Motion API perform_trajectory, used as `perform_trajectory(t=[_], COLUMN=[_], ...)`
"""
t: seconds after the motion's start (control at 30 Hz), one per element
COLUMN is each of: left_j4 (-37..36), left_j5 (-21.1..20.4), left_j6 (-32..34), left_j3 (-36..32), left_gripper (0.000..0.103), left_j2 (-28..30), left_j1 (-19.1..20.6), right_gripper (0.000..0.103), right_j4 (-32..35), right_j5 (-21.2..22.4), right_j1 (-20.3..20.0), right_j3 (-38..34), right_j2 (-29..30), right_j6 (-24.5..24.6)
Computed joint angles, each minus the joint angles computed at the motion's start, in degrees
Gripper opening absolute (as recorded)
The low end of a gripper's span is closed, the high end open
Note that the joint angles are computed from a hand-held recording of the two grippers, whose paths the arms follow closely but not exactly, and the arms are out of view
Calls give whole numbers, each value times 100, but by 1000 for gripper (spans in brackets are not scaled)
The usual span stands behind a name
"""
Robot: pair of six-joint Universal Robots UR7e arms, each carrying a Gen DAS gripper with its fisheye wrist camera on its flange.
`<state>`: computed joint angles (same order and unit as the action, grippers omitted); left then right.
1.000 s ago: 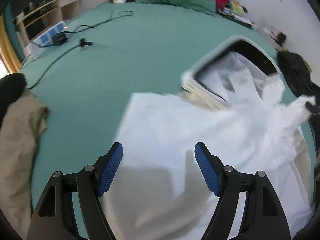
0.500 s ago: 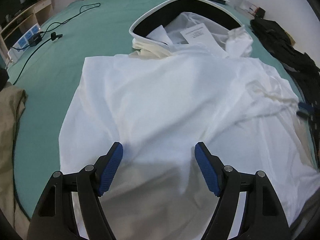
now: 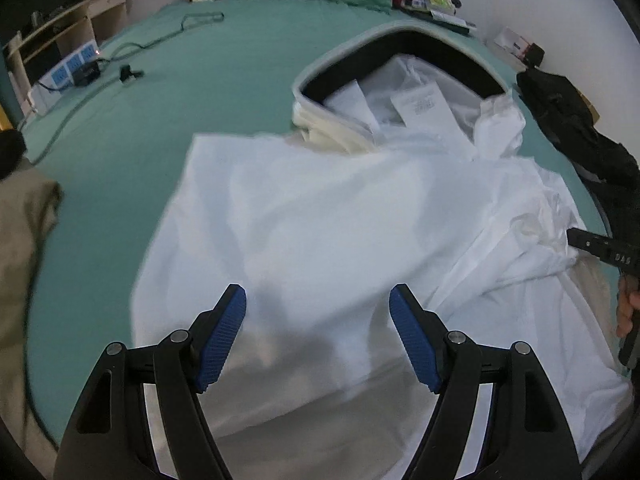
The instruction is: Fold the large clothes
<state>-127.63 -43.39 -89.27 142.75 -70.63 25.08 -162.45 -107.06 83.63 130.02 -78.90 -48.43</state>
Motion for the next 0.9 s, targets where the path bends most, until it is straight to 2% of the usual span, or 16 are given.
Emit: perform_trajectory(t=[0.03,0.07,0.23,0.37,0.43,0.47,0.53,0.63,0.67,0.7,0.83,0.9], left_j4=[-85,0,132,889,1136,1294,1701,2122,2159,2151,2130,2052], left_j5=[-44,-32,-123,-161,-165,-118,37,224,166,142,530,886], left_j6=[19,-33,-194,-576,-790,-941,-1194,-1205,-1115,-1088,-1078,-957], left_j3=[-2,-31,-18,-79,-72,-72,-151,-337,-407,-424,-382,-378], left_gripper=[78,78,78,78,78,78,78,78,78,78,78,78], left_j2=[106,178,105,-123,-315,-441,-595,-599,-594,-628,-931,-1039], left_j1=[18,-10,-132,-117,-58,-40,12,279,439,528,539,486], right_gripper=[20,7,6,7,12,18,24,45,53,57,62,63], right_j4=[-169,-151,-383,-204,-111,-99,-99,-145,-213,-311,-877,-1305], right_j5=[-81,-66,-177,-344,-510,-585,-562,-415,-331,-242,-167,-234], right_j1=[36,40,82,110,95,103,112,165,179,191,332,446], right_j3=[59,61,58,-79,-148,-159,-158,-193,-196,-186,-166,-168], right_j2=[16,1,-185,-145,-19,3,-39,-132,-148,-160,63,311], right_j6=[-160,-200,-452,-456,-411,-384,-398,-378,-370,-371,-456,-590])
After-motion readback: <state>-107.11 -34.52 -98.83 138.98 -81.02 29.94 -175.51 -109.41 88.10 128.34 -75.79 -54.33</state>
